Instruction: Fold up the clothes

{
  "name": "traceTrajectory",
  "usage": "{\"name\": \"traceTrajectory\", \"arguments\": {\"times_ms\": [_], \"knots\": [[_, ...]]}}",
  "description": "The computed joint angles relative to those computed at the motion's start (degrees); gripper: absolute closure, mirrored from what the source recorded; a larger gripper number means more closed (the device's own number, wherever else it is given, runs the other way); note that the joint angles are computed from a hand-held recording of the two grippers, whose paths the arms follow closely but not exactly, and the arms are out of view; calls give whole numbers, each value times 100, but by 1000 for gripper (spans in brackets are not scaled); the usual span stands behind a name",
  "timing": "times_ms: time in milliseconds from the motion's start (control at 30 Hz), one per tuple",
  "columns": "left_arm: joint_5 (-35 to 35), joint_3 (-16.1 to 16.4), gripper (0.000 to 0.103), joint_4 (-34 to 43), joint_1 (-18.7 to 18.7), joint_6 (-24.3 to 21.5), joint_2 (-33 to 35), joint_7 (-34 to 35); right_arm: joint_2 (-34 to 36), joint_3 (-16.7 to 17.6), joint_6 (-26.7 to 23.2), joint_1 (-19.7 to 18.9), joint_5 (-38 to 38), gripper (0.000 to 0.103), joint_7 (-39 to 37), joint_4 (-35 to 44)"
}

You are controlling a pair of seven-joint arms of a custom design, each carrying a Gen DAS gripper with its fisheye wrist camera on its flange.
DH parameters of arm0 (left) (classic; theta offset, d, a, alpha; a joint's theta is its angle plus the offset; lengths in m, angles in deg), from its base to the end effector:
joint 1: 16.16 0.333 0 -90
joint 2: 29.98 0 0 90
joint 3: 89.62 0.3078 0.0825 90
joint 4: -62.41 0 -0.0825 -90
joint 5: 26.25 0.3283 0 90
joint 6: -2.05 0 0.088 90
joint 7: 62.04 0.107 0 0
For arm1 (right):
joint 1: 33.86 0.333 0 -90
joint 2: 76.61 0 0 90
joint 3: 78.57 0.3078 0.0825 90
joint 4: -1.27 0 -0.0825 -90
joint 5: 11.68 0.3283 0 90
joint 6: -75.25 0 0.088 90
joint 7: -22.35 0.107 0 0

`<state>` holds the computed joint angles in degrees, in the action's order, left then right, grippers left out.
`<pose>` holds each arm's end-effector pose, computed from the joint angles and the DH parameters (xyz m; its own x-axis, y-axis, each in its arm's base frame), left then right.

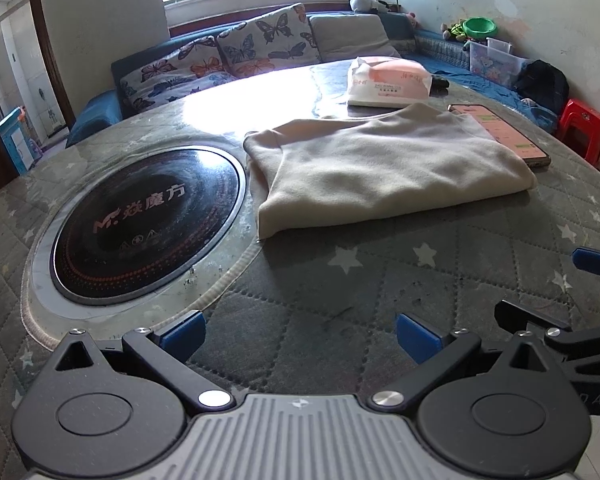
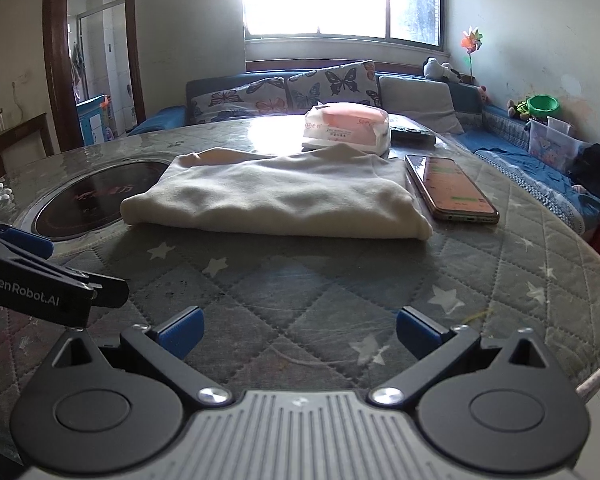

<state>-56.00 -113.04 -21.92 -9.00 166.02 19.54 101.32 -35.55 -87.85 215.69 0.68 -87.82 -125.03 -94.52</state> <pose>0.7029 -0.0959 0.2730 -0.7404 -0.6661 -0.0899 -0.4491 0.5898 -0.6711 0.5767 0.2879 0.2315 -0.5301 -0.8476 -0.0250 -0.4938 0.3326 -0.8034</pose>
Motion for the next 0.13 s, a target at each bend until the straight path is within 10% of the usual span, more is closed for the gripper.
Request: {"name": "traceTrajectory", "arguments": {"times_ms": [133], "knots": [[69,74,0,63,-76,-47,28,-83,-8,-16,-13,-2,-16,0,18,1]]}}
